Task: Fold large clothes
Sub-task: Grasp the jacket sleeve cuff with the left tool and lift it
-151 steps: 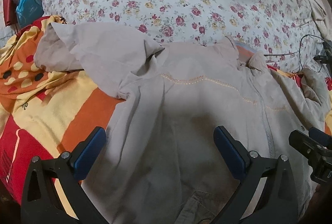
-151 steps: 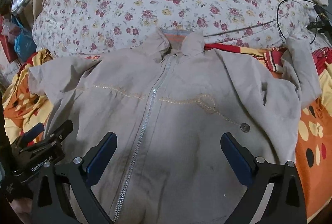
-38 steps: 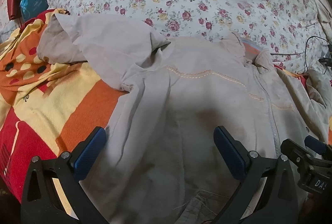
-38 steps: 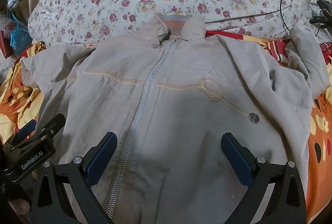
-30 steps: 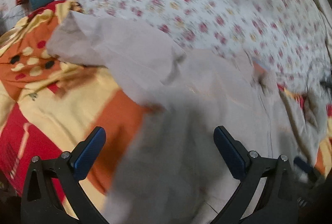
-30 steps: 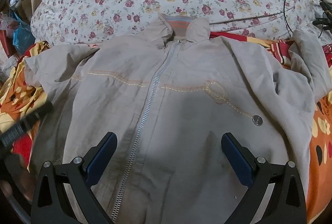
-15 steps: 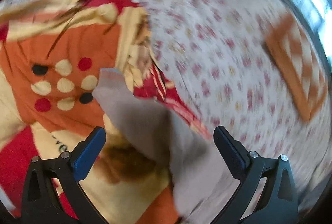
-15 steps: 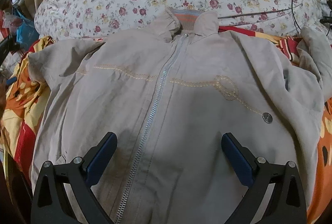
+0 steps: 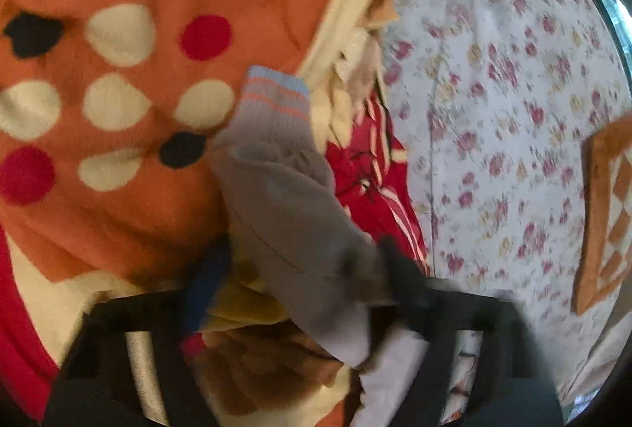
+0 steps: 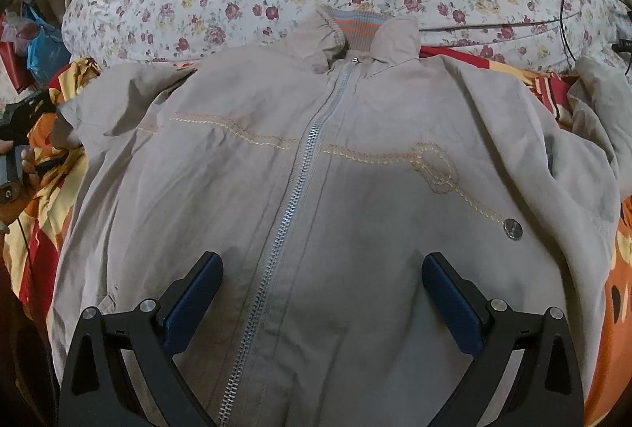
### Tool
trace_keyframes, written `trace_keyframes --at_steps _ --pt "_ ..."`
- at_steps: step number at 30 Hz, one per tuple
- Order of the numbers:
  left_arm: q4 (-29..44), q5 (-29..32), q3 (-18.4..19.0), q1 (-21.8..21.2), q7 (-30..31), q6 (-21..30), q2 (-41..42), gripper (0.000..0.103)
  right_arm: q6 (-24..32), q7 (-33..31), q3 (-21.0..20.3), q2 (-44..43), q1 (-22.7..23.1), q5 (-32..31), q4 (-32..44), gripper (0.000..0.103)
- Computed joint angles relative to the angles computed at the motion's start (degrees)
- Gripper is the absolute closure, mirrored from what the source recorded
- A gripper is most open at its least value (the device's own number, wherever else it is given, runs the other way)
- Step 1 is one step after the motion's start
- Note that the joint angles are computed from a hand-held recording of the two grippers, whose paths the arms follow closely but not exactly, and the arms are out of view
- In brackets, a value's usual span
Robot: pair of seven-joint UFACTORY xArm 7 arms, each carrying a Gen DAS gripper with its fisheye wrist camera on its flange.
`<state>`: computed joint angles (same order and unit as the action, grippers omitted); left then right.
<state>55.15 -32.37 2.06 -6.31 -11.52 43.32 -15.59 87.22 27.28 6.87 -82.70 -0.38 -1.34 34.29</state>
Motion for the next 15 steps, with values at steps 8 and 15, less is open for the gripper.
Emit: trace_keyframes --at_steps 8,15 --pt "1.67 -1.51 -0.54 -5.10 11.79 0.12 -7.97 0.094 0.67 0.95 -2.31 -2.20 -1.11 0.54 0.41 0.002" --pt "6.07 -6.92 -3.55 -17.70 20.90 2.15 -14.46 0.095 1.62 0.48 -4.39 -4.26 -3.18 -1.23 2.55 0.002"
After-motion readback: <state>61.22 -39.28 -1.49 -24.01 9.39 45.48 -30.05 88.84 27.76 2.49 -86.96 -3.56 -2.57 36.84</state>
